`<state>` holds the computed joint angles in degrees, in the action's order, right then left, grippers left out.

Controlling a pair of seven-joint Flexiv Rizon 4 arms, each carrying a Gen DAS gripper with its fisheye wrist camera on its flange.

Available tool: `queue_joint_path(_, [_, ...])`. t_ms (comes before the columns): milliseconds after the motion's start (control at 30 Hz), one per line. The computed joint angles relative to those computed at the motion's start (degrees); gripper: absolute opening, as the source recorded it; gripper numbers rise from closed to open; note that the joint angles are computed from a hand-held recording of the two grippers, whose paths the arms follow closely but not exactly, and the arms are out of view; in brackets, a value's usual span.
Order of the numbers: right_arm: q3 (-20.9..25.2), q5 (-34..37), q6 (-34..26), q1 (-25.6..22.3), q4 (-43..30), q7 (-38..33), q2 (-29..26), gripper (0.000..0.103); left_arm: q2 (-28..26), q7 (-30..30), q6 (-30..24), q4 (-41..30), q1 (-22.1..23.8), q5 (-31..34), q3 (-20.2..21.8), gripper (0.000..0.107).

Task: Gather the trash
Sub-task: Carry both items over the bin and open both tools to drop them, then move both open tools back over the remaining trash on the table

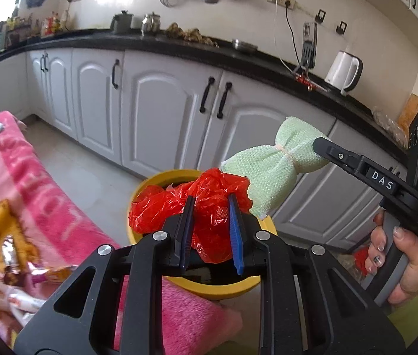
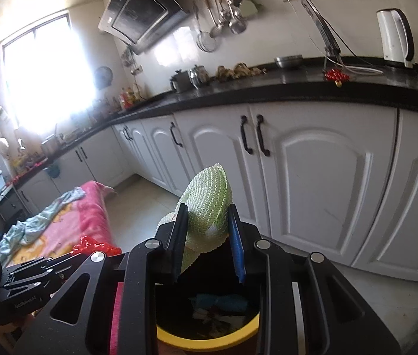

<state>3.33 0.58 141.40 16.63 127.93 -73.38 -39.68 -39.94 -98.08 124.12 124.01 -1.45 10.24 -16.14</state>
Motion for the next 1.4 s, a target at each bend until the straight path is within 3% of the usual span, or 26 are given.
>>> queue_joint_path(167, [0.22, -1.28, -0.99, -1.45, -1.2, 1.4, -1.84, 0.028, -2.14, 0.9, -2.44, -2.39, -0.55, -0.52, -0.67, 0.017])
queue_joint_path(367, [1.53, -5.21, -2.87, -4.39, -2.12, 6.0, -3.83, 0.035, -3.31, 1.17, -4.19, -3.14, -1.55, -3.08, -0.04, 0.03])
queue_joint_path(567, [0.92, -5.83, -3.13, -3.81, -1.86, 6.44, -3.7, 0.041, -3.1, 0.01, -3.02, -1.62, -0.57, -3.72, -0.16, 0.049])
queue_joint_path(900, [0.44, -3.46, -1.47, -0.13, -0.57, 2.22, -1.64, 0.058, 0.83, -3.74, 1.85, 3.96, 0.02, -4.56, 2.96, 0.092])
queue_joint_path(1067, [0.76, -2.5, -0.21, 1.33, 0.3, 0.37, -0.41, 0.068, 3.28, -6.28, 4.62, 7.2, 1.62, -3.56, 4.05, 0.092])
queue_joint_path(1400, [2.28, -2.92, 1.2, 2.76, 2.08, -1.32, 2.25, 0.074, 8.64, -9.54, 10.1, 13.54, 2.64, -2.66, 7.89, 0.092])
